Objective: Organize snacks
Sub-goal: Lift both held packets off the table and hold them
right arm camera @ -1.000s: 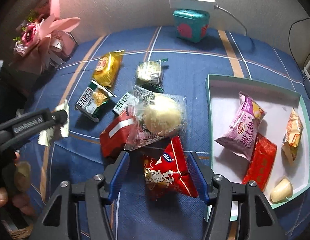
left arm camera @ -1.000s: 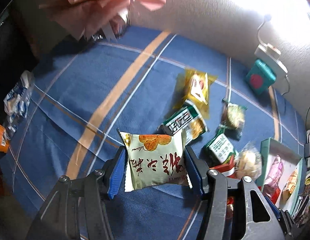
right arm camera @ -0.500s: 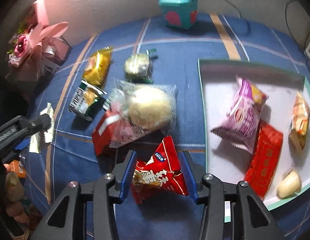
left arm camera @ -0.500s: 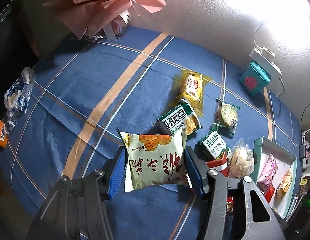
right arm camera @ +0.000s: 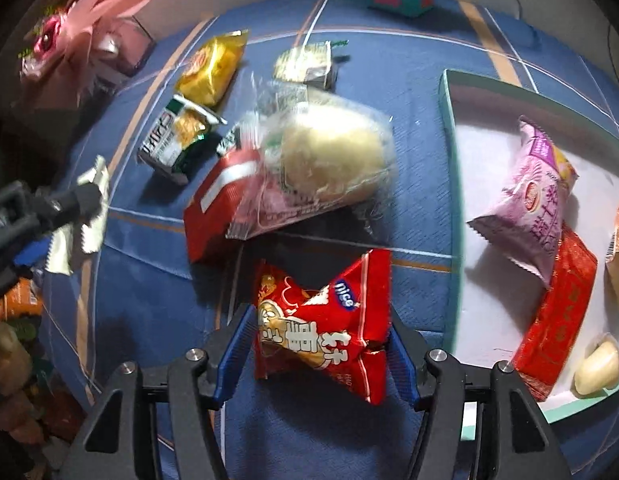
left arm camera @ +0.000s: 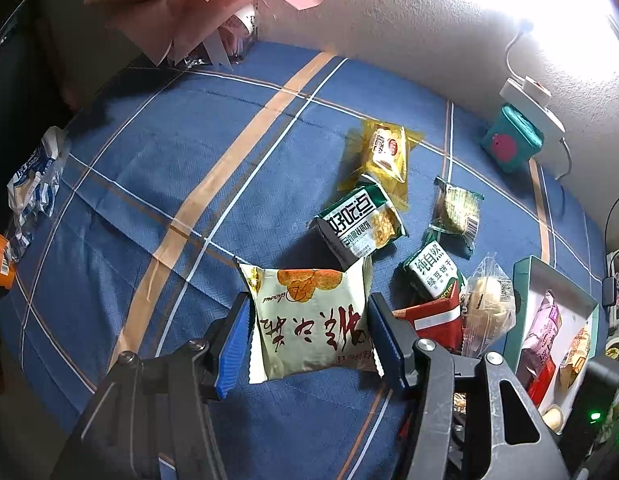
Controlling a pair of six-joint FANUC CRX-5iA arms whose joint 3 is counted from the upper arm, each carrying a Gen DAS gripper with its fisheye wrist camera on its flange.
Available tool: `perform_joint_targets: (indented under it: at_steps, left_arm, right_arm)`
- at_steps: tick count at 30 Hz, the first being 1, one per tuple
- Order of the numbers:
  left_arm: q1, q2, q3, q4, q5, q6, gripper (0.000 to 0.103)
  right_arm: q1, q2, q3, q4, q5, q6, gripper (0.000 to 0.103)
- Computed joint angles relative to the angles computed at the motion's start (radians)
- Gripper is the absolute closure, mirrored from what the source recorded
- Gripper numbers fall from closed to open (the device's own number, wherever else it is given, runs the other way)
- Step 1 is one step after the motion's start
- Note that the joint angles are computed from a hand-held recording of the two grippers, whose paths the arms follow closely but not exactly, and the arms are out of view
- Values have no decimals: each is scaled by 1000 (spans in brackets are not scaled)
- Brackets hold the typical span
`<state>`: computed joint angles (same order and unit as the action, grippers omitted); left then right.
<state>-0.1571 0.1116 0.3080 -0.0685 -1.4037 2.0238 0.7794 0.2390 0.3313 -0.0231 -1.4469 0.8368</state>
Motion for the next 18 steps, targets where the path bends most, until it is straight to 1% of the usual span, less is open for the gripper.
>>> perform_joint_targets:
  at_steps: [3,6,8,15,16,18]
  left_arm:
    - [1,2,-3,4,0,-1,44]
    - [4,1,-5,7,1,-1,44]
    - [3,-1,-5,5,4,0,44]
    - [1,-17,-3,1,17,2,44]
    - [-1,-18,-1,-2,18,4,44]
    - [-6,-22,6,-10,20,8,44]
  right_arm:
    - [13,14,3,9,-10,10,39]
    - [19,10,-4,16,5,1,43]
    - [20,5,-5,25,13,-5,44]
    - [18,-21,-8,53,41,-33,45]
    - [16,-29,-11,57,48,-35,47]
    - [9,-49,-16,68,61,-36,49]
